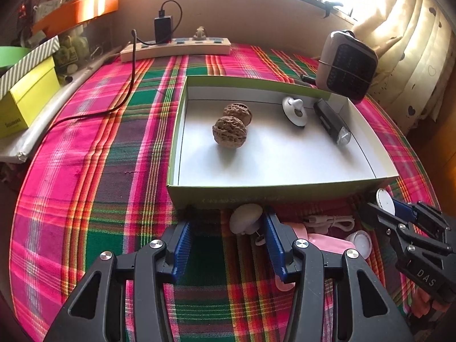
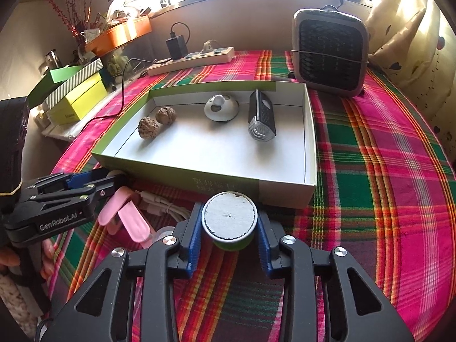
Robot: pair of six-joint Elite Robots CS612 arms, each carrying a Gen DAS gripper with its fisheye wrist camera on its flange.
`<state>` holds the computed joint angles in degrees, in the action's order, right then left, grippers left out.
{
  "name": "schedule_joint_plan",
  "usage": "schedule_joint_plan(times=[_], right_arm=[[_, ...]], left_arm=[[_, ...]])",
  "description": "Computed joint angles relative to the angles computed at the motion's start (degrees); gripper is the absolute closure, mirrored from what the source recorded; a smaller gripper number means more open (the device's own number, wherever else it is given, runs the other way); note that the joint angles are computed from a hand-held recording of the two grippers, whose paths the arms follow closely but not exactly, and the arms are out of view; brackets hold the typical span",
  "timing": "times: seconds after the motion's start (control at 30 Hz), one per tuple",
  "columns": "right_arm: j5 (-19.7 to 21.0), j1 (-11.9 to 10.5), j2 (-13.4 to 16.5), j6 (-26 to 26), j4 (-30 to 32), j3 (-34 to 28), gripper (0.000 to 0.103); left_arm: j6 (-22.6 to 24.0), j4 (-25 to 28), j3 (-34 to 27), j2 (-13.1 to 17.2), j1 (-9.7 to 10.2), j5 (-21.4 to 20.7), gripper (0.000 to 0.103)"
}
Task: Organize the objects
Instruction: 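Close the left gripper on the white mushroom-shaped knob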
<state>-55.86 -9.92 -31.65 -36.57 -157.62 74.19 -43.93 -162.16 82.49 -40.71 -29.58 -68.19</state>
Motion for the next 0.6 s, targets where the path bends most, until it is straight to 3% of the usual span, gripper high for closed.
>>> schedule_joint_plan(times=[0.33,0.6], right_arm=[[0.3,0.0,0.0,-0.1,-0.2,0.2,0.068],[0.1,0.0,0.0,0.2,-0.6,0.3,0.068]], left_arm=[[-0.3,0.4,-0.3,0.2,-0.25,1.1,0.058],[-0.6,0.1,-0.1,0.1,-0.23,1.4,0.069]])
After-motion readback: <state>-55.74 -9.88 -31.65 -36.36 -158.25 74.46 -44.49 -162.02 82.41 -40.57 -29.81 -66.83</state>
